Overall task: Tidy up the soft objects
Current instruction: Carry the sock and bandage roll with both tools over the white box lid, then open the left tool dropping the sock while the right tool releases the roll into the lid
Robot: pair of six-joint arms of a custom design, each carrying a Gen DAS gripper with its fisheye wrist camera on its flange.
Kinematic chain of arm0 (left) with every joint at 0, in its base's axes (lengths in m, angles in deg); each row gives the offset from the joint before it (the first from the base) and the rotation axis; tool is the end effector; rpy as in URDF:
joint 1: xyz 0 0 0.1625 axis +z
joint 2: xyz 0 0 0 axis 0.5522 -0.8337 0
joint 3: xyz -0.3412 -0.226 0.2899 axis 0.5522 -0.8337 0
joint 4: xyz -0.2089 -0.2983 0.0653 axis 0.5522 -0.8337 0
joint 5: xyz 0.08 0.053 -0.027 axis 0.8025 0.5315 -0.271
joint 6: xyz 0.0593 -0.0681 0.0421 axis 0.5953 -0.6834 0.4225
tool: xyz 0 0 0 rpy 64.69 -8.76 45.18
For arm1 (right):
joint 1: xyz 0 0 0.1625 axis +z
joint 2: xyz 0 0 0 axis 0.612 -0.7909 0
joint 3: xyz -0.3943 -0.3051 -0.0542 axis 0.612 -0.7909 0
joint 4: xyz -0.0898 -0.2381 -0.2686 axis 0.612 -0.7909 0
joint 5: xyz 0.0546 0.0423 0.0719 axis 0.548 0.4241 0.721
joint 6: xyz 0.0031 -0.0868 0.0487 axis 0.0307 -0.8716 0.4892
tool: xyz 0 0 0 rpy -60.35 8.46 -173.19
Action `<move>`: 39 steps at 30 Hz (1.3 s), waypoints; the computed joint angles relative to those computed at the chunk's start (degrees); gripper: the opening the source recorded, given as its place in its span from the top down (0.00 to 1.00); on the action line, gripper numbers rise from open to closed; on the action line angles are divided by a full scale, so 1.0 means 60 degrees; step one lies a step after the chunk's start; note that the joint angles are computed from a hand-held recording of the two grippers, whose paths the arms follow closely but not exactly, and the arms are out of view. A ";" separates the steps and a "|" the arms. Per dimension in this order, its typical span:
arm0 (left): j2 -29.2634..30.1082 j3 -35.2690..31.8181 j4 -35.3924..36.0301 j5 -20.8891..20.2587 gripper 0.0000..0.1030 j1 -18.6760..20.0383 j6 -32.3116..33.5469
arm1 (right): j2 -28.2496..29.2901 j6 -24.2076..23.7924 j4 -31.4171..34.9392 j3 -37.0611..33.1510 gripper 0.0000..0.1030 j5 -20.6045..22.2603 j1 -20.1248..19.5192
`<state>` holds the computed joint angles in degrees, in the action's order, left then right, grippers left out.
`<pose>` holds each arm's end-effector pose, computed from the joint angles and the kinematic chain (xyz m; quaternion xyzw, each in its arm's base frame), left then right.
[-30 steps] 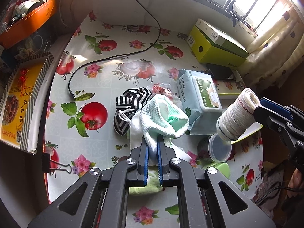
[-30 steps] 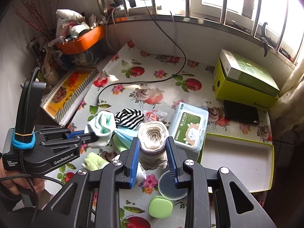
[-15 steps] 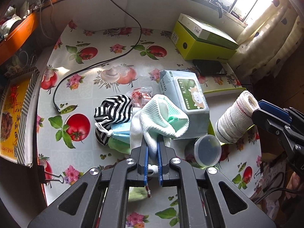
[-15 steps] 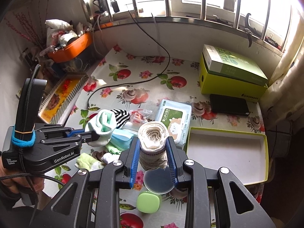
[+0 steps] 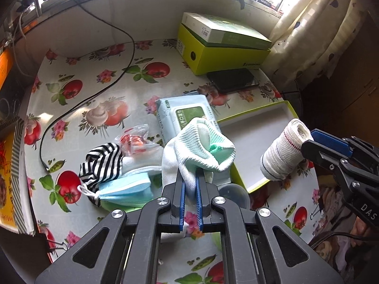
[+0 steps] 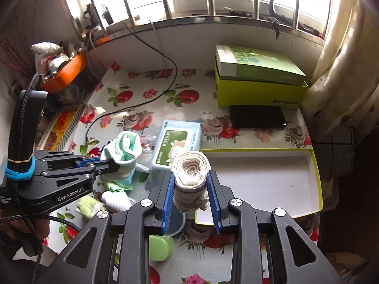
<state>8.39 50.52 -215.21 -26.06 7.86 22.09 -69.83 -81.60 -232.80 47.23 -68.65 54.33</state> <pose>-0.4461 -0.6523 0.0414 0.0866 0.9398 -0.1813 0.2765 0.1171 -0.6539 0.4162 0.2732 -0.9084 0.1750 0.2636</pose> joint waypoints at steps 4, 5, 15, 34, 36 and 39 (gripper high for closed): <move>0.0521 -0.0928 0.0175 -0.0216 0.92 0.0014 0.0666 | 0.0013 0.0186 0.0032 -0.0288 0.74 -0.0135 -0.0255; 0.0653 -0.1166 0.0235 -0.0302 0.92 0.0025 0.0806 | 0.0014 0.0227 0.0038 -0.0353 0.74 -0.0165 -0.0317; 0.2026 -0.3507 0.1392 -0.1133 0.92 0.0242 0.1670 | 0.0229 0.0867 0.0595 -0.0969 0.74 -0.0315 -0.1008; 0.3711 -0.6576 0.3465 -0.2141 0.91 0.0812 0.1333 | 0.1285 0.1462 0.2266 -0.2581 0.69 -0.0279 -0.1556; 0.3759 -0.6659 0.3430 -0.2235 0.91 0.0845 0.1313 | 0.1369 0.1518 0.2368 -0.2735 0.65 -0.0324 -0.1559; 0.3766 -0.6683 0.3433 -0.2173 0.87 0.0843 0.1291 | 0.1337 0.1424 0.2173 -0.2693 0.57 -0.0335 -0.1545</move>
